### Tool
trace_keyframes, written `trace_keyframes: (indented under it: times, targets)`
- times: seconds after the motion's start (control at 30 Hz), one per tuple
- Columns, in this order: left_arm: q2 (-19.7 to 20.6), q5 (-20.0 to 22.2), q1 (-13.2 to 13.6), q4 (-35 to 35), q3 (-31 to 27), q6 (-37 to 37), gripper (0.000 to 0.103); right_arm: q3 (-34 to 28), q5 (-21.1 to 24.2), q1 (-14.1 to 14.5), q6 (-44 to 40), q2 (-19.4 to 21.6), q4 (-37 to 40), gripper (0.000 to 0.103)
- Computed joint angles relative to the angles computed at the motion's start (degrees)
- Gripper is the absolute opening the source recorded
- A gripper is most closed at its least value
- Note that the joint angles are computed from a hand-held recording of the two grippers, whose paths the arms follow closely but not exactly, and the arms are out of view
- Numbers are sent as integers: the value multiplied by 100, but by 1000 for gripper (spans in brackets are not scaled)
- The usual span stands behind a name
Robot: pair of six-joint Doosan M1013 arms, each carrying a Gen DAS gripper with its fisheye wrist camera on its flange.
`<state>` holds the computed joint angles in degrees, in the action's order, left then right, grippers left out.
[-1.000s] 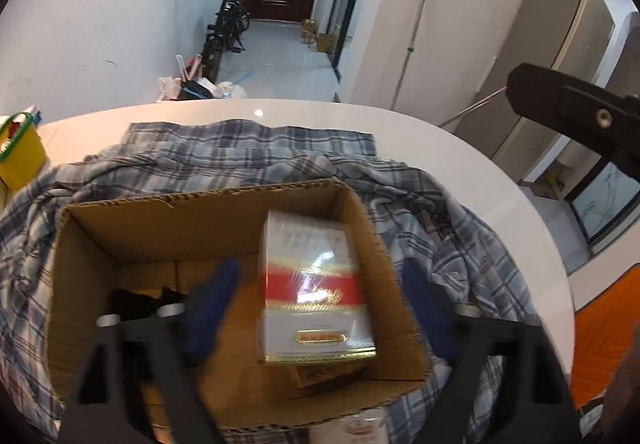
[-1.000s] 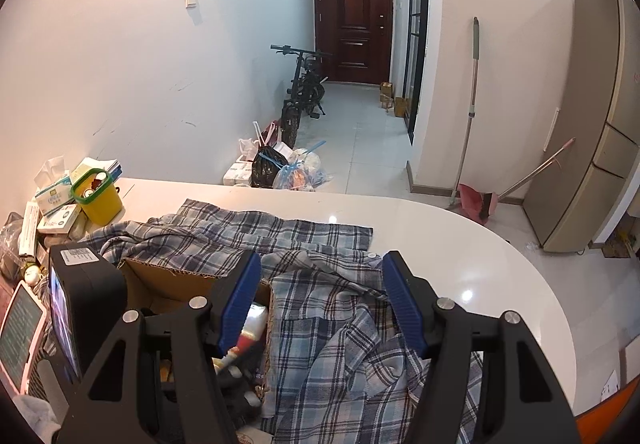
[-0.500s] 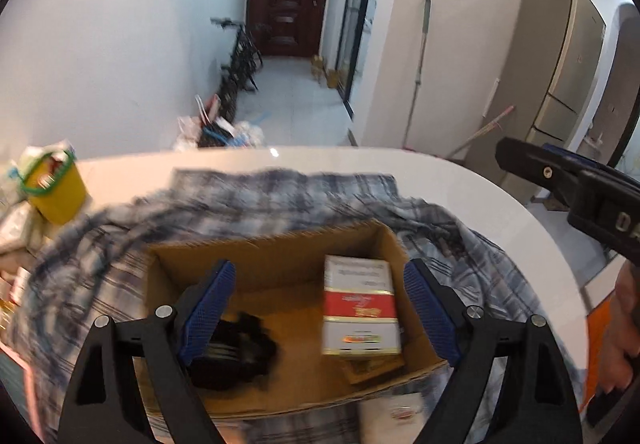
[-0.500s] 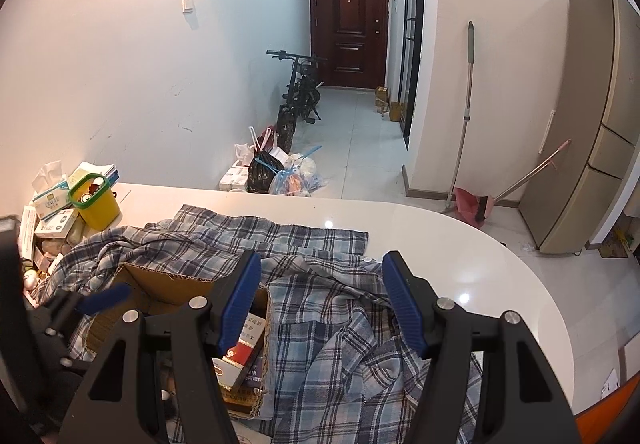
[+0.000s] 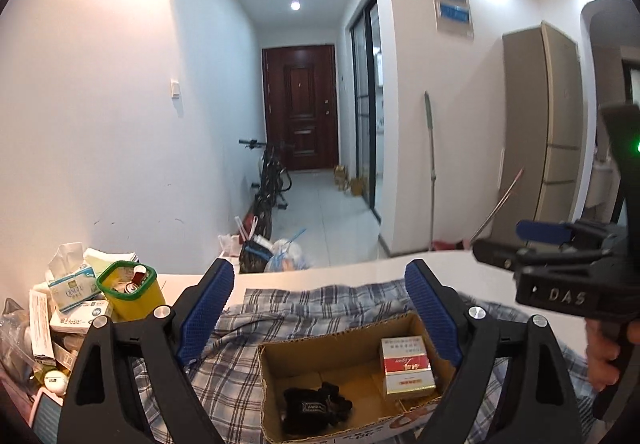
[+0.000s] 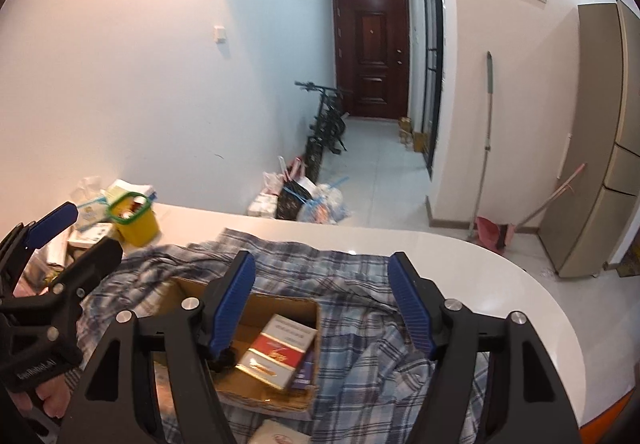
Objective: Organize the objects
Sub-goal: 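Withdraw both tools up and away from the box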
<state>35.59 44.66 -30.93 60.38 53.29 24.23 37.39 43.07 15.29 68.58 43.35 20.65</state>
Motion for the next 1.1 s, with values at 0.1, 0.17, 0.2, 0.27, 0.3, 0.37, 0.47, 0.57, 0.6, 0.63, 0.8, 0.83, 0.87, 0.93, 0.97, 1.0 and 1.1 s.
trace_keyframes:
  times: [0.1,0.17,0.2,0.27,0.3,0.37,0.47,0.57,0.6,0.63,0.8,0.83,0.87,0.93,0.97,1.0,1.1]
  targets:
    - [-234,-240,50,314,372,-704,93,249,-142,3,-293,-148,350,70]
    - [-324,-318,70,707,563,-1238,94,362,-123,-11,-666,-216,746,75]
    - [-346,-251,67,1000,640,-1547,94,419,-100,-18,-918,-245,1002,76]
    - [-336,146,41,1314,665,-1720,94,501,-124,-4,-1085,-284,1214,77]
    - [-338,254,31,1408,687,-1730,94,561,-187,4,-1101,-312,1296,77]
    - [-431,218,20,1690,895,-1946,94,794,-431,-13,-1174,-416,1638,82]
    - [-544,125,10,1991,1120,-2222,100,1120,-867,-12,-1240,-568,1992,103]
    - [-617,42,-12,2460,1276,-2705,103,1344,-1226,22,-1615,-680,2239,103]
    - [-632,53,-18,2613,1319,-2849,103,1429,-1375,41,-1749,-726,2286,103]
    - [-640,81,-23,2736,1354,-2945,103,1503,-1501,58,-1895,-761,2371,103]
    - [-645,116,-26,2449,1294,-2727,103,1705,-1659,63,-2453,-872,2860,103]
    - [-665,63,-21,2377,1290,-2763,103,1697,-1611,58,-2484,-875,2885,103]
    - [-677,6,-26,2300,1274,-2748,103,1695,-1573,51,-2533,-880,2921,103]
    - [-724,-155,-35,2171,1285,-2599,103,1748,-1606,38,-2706,-923,3090,103]
    - [-743,-172,-52,2148,1295,-2488,103,1808,-1667,32,-2802,-957,3212,103]
    - [-757,-123,-80,2158,1305,-2369,103,1874,-1726,25,-2919,-995,3379,103]
    - [-821,216,-203,2519,1461,-2382,103,2029,-1796,0,-3264,-1091,3890,103]
